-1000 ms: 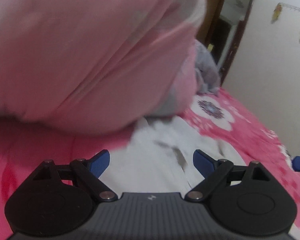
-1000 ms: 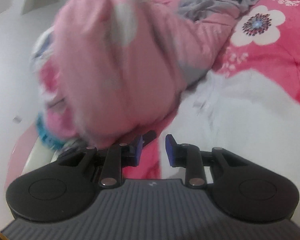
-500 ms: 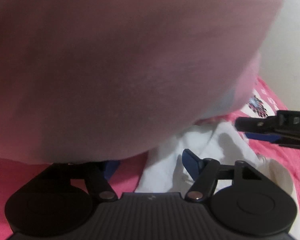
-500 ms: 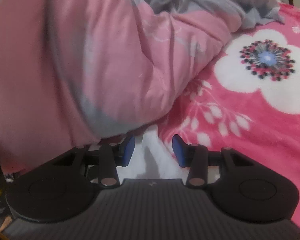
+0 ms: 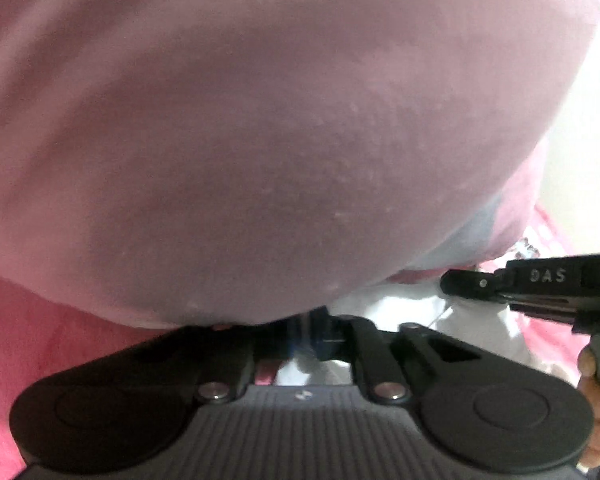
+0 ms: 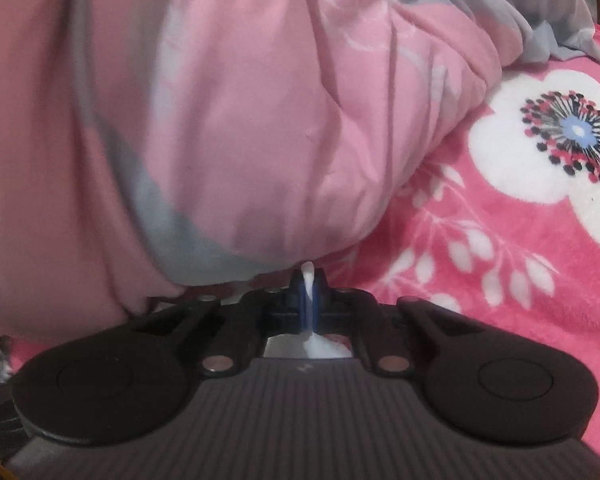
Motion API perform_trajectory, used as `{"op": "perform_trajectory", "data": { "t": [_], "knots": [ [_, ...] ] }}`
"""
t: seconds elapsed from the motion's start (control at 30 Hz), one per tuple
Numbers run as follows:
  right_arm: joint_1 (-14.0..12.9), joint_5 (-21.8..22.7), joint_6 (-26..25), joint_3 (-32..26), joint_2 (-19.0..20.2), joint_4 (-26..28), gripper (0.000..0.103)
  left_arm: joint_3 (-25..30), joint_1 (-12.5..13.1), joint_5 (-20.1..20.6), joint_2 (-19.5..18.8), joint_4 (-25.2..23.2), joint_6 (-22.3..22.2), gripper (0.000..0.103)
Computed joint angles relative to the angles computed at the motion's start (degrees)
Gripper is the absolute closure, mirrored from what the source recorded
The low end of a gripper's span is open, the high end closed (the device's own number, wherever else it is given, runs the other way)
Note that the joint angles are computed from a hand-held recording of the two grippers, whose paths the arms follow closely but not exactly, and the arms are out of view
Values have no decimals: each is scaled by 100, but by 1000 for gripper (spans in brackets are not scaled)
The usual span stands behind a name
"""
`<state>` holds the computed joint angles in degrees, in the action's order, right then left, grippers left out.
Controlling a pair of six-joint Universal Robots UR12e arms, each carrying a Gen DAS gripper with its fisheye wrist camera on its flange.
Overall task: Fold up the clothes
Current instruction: 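Fold the collar end of the shirt over the body with the left gripper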
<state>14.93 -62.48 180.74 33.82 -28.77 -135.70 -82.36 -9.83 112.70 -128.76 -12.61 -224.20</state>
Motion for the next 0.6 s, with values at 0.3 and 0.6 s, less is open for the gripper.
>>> {"op": "perform_trajectory", "data": {
  "t": [0.3, 0.6],
  "knots": [
    [-195, 729, -745, 1512, -950, -911, 100, -601, -248, 101, 284, 1312, 512, 99],
    [-415, 317, -2282, 3247, -2182, -747, 76, -1319, -550, -248, 808, 1807, 1309, 77]
  ]
}}
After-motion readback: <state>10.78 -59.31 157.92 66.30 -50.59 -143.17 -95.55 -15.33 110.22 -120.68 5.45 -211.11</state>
